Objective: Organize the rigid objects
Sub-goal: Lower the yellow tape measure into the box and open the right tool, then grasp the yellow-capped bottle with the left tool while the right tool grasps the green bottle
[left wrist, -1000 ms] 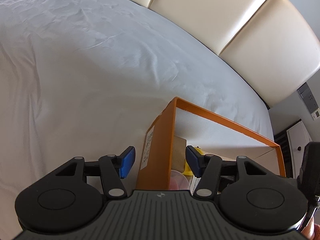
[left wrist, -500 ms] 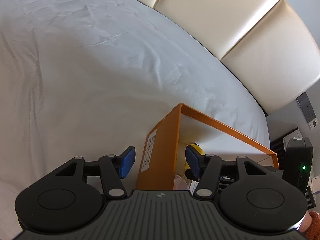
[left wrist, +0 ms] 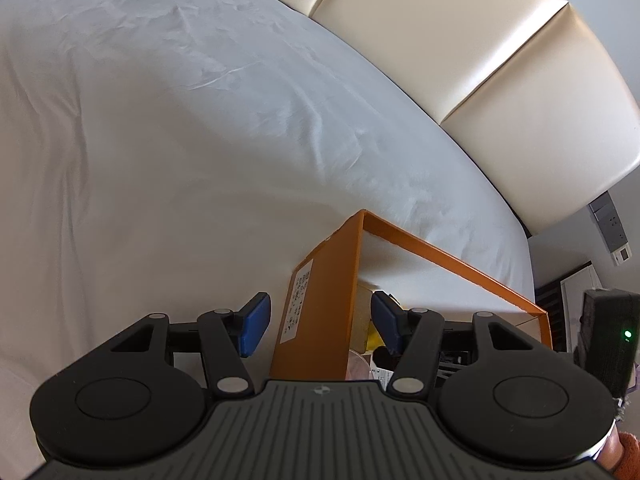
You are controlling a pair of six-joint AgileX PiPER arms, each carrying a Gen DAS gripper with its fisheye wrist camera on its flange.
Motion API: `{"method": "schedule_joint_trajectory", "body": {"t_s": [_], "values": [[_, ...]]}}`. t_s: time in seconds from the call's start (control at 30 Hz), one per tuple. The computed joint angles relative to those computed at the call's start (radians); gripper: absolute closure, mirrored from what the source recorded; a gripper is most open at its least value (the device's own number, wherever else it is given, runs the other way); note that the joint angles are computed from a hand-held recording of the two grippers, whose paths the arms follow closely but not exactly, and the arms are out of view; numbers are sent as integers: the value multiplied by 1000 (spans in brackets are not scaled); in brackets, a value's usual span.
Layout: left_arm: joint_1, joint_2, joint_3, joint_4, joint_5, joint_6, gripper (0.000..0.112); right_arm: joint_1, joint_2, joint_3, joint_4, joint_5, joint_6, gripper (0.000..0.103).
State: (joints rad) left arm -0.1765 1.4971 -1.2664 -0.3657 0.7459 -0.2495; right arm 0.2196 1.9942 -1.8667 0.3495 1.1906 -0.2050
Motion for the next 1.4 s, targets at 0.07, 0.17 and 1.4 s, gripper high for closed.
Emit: {"method": "schedule_joint_trajectory", "body": {"t_s": [0.07,0.17,1.4], "values": [[0,0,0,1,-4,-5,45,-1,-35,35,1,-29,-3,84],[-3,0,2,-1,-6,-2,45,-5,-90,105,-9,-79,2,76],[-427,-311,25,444,-10,-206,45,97,-849,832,-168,-493,291,60]]}}
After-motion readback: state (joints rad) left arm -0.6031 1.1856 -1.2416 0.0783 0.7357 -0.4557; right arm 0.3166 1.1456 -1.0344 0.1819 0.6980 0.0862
